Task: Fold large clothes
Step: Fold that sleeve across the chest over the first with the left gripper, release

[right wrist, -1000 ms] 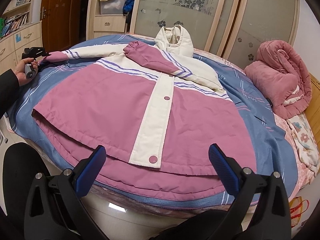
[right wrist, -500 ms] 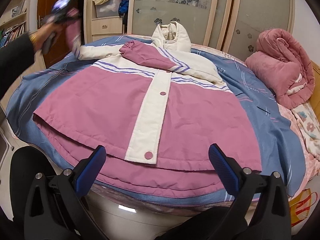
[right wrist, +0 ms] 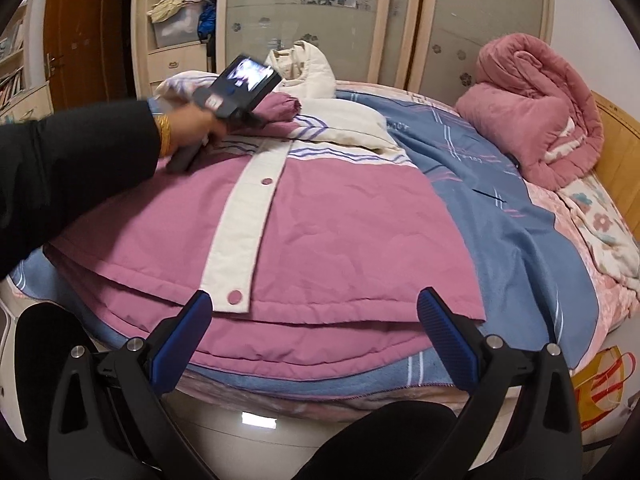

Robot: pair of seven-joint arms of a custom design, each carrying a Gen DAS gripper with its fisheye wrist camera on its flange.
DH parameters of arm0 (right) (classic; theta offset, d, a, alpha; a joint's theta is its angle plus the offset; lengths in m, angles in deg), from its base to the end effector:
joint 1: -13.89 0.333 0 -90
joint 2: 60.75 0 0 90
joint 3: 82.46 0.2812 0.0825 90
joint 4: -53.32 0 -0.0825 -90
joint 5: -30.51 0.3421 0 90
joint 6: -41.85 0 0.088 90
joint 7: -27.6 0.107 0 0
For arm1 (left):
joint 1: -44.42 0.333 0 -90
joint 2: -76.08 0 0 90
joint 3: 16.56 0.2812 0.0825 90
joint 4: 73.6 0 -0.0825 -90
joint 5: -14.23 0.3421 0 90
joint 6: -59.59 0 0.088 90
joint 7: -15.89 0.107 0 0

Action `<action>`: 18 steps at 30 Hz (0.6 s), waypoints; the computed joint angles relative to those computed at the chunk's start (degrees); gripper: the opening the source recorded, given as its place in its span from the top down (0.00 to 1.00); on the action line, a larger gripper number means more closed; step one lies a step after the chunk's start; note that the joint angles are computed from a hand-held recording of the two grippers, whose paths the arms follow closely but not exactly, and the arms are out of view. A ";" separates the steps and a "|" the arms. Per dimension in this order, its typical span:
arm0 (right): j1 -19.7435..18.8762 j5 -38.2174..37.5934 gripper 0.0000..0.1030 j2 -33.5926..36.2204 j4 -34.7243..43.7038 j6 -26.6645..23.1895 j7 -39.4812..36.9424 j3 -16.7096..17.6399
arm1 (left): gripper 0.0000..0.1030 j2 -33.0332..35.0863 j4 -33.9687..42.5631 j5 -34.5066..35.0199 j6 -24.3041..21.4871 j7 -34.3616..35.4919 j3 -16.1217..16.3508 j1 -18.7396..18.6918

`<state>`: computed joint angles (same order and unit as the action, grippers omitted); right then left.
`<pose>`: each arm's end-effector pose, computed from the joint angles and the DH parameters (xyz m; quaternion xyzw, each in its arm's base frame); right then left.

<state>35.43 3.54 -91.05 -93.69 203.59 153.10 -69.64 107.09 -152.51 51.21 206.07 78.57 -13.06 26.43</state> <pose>0.3216 0.2571 0.5110 -0.7571 0.5088 -0.2655 0.3123 0.6717 -0.1928 0.4565 -0.5724 0.7184 -0.1631 0.3601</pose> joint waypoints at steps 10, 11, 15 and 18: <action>1.76 3.12 0.01 -0.29 -1.41 2.37 -1.87 -1.73 | 0.02 -5.36 -4.35 3.55 0.18 -7.15 2.48 -2.69; 1.81 3.28 0.01 -0.47 -1.60 2.68 -2.07 -1.81 | 0.02 -8.75 -8.70 5.70 2.48 -10.06 2.43 -2.69; 2.00 4.09 0.01 -1.52 -2.34 3.75 -2.43 -2.00 | 0.02 -21.74 -20.53 8.06 2.00 -15.87 -0.58 -1.30; 2.38 4.83 0.01 -2.59 -3.04 4.55 -3.06 -2.43 | 0.02 -34.71 -31.56 13.31 -0.74 -23.43 -3.10 -0.94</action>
<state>37.82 8.37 -93.64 -96.72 208.14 150.04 -72.06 72.38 -184.07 64.52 205.33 55.14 -16.16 25.49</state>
